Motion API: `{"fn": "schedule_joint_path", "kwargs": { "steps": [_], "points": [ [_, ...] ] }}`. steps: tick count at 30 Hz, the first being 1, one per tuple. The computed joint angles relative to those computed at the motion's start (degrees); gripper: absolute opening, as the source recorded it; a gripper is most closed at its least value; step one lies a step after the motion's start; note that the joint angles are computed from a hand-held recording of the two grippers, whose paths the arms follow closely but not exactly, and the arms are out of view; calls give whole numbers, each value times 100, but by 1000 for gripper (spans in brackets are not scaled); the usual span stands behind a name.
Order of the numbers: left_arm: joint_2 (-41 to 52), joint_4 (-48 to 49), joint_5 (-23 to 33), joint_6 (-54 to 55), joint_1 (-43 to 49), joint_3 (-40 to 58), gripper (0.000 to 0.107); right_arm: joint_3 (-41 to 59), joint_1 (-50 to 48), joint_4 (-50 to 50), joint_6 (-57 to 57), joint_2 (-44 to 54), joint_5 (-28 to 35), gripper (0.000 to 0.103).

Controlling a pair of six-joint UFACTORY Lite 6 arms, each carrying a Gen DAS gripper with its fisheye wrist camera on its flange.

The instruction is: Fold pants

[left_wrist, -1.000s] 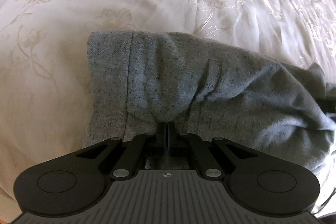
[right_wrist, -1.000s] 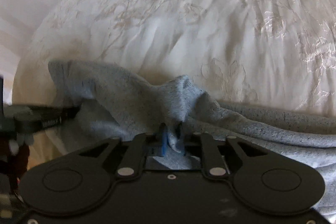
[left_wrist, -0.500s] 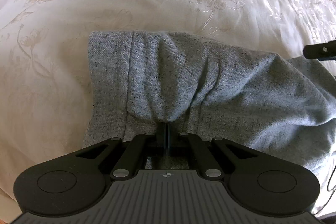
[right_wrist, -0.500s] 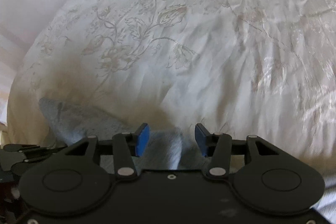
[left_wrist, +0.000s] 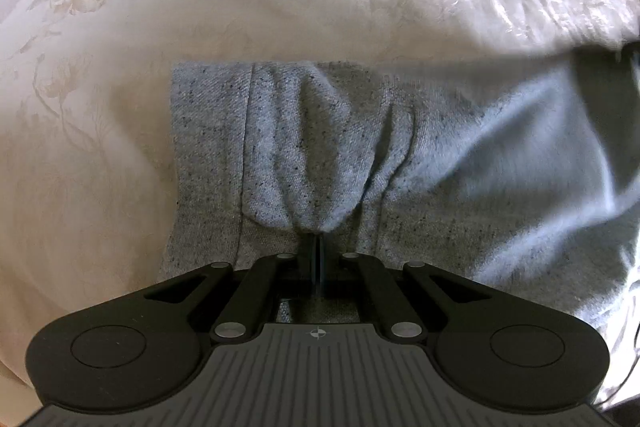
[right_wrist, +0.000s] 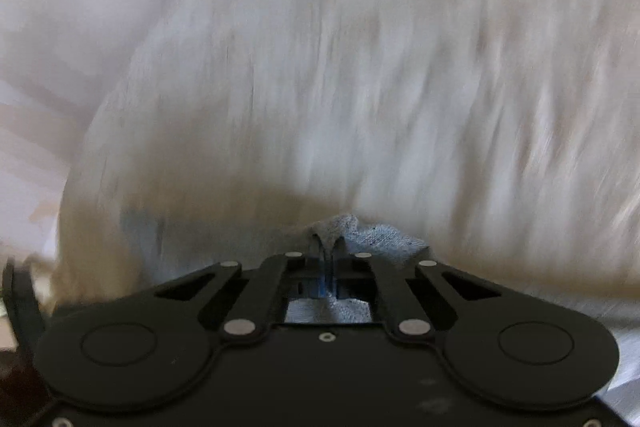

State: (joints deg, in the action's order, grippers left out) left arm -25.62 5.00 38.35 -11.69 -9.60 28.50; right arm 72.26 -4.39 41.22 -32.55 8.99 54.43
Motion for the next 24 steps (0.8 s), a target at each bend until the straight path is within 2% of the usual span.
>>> {"fn": "schedule_joint_path", "kwargs": {
  "steps": [2, 5, 11, 13, 14, 15, 17, 19, 24],
  "points": [
    [-198, 204, 10, -143, -192, -107, 3, 478, 12, 195, 118, 274, -190, 3],
    [-289, 551, 52, -391, -502, -184, 3, 1189, 397, -242, 435, 1060, -437, 3],
    [-427, 384, 260, -154, -437, -155, 3, 1817, 807, -795, 784, 2203, -720, 4],
    [-498, 387, 479, 49, -481, -94, 3, 1921, 877, -895, 975, 2381, -825, 8],
    [-523, 362, 657, 142, -494, 19, 3, 1905, 918, -1041, 1172, 2329, -957, 22],
    [-558, 271, 835, 262, -427, 194, 3, 1978, 977, -1215, 1437, 2309, -1043, 31],
    [-599, 109, 960, 366, -287, 520, 3, 1736, 985, -1324, 1566, 1918, -1309, 31],
    [-548, 55, 825, 449, -119, 780, 3, 1305, 937, -1233, 1366, 1304, -1488, 31],
    [467, 22, 58, 509, 169, 1122, 3, -21, 774, -926, 697, -271, -1054, 31]
  ]
}}
